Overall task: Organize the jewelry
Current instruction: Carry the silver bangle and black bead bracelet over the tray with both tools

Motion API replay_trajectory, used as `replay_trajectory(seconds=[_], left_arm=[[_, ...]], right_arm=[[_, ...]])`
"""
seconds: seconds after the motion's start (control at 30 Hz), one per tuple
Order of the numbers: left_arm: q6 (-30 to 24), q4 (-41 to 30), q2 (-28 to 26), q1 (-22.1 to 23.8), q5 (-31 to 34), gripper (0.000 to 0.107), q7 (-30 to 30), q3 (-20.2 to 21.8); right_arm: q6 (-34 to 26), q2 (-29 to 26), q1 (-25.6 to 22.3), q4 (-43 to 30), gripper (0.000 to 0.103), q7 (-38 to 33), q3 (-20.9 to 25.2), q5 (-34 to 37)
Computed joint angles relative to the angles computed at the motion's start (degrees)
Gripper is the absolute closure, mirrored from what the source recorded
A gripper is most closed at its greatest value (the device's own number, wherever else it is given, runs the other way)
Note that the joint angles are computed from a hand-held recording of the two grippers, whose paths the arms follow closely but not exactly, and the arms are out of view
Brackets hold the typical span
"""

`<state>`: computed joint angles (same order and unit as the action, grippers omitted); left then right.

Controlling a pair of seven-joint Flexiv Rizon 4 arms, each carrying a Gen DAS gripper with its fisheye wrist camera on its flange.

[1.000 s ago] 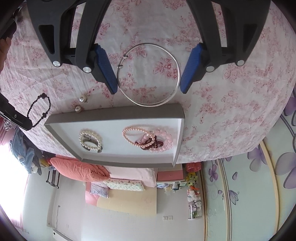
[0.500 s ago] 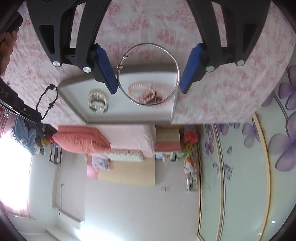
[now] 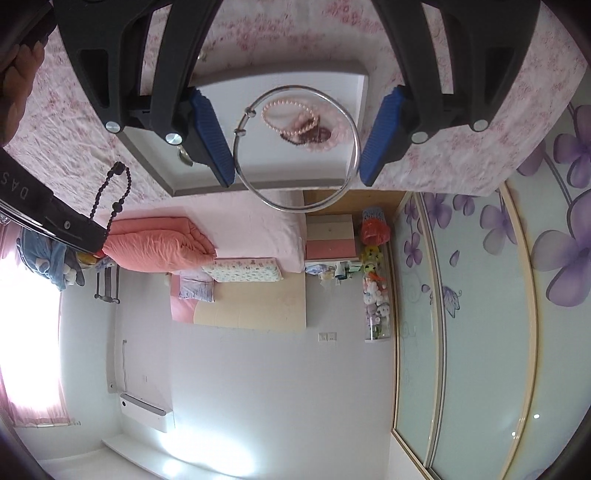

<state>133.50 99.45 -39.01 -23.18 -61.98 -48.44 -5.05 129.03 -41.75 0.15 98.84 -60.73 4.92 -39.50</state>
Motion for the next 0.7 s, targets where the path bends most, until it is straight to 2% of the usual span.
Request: replay_trajectory(seconds=[0.4,0.57,0.7], left_arm=[[-2.90,-7.28,-4.24,1.34,-2.08,0.039,3.87,-0.40],[-5.20,-10.57,-6.21,1.75,-3.72,0.039,5.54,-0.09],[-7.52,-13.43,-7.84,1.93,-6.19,0.039,7.86,-0.03]], right_arm=[[-4.39,-3.88,0.10,-6.63,0.091,2.47,1.08,-0.69],[-7.27,-6.52,-0.89,-10.74,0.091,4.90,2.74,-3.37],[-10.12,-8.99,-3.12,-13.94,0.091,8.10,5.56,-8.24]])
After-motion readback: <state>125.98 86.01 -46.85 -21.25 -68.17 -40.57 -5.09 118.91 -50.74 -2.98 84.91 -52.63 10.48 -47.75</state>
